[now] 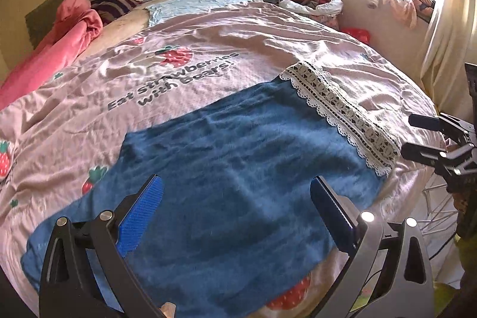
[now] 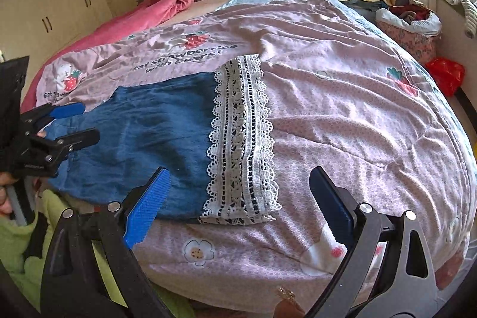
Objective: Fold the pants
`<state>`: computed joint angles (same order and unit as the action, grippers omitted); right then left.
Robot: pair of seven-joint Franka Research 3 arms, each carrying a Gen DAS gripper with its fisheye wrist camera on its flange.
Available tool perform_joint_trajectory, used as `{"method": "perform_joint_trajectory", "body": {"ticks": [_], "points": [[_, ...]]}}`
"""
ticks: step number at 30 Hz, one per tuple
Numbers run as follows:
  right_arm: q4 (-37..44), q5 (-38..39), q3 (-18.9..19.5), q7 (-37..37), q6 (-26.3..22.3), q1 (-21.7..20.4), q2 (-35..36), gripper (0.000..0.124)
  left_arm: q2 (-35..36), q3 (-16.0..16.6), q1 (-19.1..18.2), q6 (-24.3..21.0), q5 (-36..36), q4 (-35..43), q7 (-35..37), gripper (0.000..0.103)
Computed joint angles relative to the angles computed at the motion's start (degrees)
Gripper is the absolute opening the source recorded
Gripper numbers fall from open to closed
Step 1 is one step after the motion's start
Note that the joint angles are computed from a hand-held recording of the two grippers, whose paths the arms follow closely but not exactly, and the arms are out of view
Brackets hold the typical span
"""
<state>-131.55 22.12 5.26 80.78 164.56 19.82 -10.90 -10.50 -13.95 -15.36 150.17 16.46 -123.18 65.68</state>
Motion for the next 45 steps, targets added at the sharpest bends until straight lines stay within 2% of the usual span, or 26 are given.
{"method": "perform_joint_trajectory", "body": {"ticks": [8, 11, 13, 17, 21, 24, 26, 27, 28, 29, 31, 33, 35, 36, 37, 38, 42, 45], "points": [[0.8, 4.6, -1.2, -3.0, -1.1, 1.2, 1.5, 0.088, 7.6, 0.2, 0.1, -0.6, 0.0, 7.1, 3.6, 0.098], [1.7, 7.9, -1.6, -5.4, -2.2, 1.7, 2.4, 0.088, 11.7, 0.4, 0.1, 1.0, -2.9, 10.7, 8.3, 0.098], [2.3, 10.0, -1.7, -6.7, -3.1, 1.7, 3.1, 0.088, 14.8, 0.2, 0.3, 0.5, -5.6, 14.0, 11.7, 0.098], [4.2, 13.3, -1.8, -8.5, -5.8, 1.3, 4.7, 0.088, 22.1, -0.4, 0.9, -2.5, -8.5, 22.5, 17.1, 0.098], [5.3, 13.4, -1.1, -8.1, -6.7, 0.5, 6.3, 0.088, 28.7, -0.9, 1.4, -5.1, -9.7, 30.2, 20.8, 0.098], [5.6, 14.2, -0.7, -8.6, -6.4, 0.3, 7.0, 0.088, 32.8, -2.7, 2.8, -7.6, -13.8, 34.9, 25.8, 0.098], [5.9, 15.0, -0.6, -9.8, -6.1, 0.3, 7.2, 0.08, 34.8, -4.4, 4.1, -8.7, -18.1, 37.0, 29.4, 0.097], [6.1, 17.1, -0.7, -12.1, -6.0, 0.5, 7.2, 0.07, 35.5, -5.1, 4.6, -9.1, -20.3, 37.7, 30.6, 0.097], [6.5, 20.2, -0.9, -14.9, -6.0, 0.8, 7.4, 0.066, 36.0, -5.6, 5.1, -9.0, -22.3, 38.0, 31.4, 0.093], [7.2, 22.8, -1.0, -17.3, -6.3, 0.9, 7.8, 0.066, 36.2, -6.2, 5.4, -8.6, -24.0, 38.1, 32.4, 0.081], [8.5, 22.5, -0.7, -17.0, -6.7, 0.6, 9.3, 0.066, 36.5, -7.3, 6.1, -8.1, -27.3, 38.2, 34.7, 0.068], [9.2, 23.6, -0.3, -17.8, -6.4, 0.4, 10.3, 0.064, 36.9, -6.9, 5.5, -8.6, -27.9, 38.7, 35.1, 0.061], [9.7, 24.6, 0.1, -19.2, -6.3, 0.3, 10.7, 0.057, 36.8, -7.1, 5.4, -8.4, -29.1, 38.4, 35.9, 0.049], [10.3, 26.1, 0.2, -20.8, -6.7, 0.3, 11.0, 0.046, 36.6, -7.4, 5.7, -8.2, -30.1, 38.1, 36.5, 0.045], [10.8, 27.3, 0.3, -21.8, -7.5, 0.1, 11.2, 0.039, 36.5, -7.9, 6.1, -8.1, -31.3, 37.7, 37.7, 0.034], [11.2, 27.8, 0.4, -22.4, -8.0, 0.0, 11.5, 0.037, 36.3, -8.2, 6.3, -8.2, -32.3, 37.5, 38.7, 0.028], [11.7, 28.3, 0.7, -23.4, -8.2, -0.2, 11.4, 0.018, 35.3, -7.5, 5.7, -7.3, -33.0, 36.1, 38.9, 0.023], [12.0, 29.8, 0.9, -25.7, -8.3, 0.0, 10.5, 0.016, 34.2, -8.1, 6.7, -6.1, -35.8, 34.5, 40.3, 0.018]]}}
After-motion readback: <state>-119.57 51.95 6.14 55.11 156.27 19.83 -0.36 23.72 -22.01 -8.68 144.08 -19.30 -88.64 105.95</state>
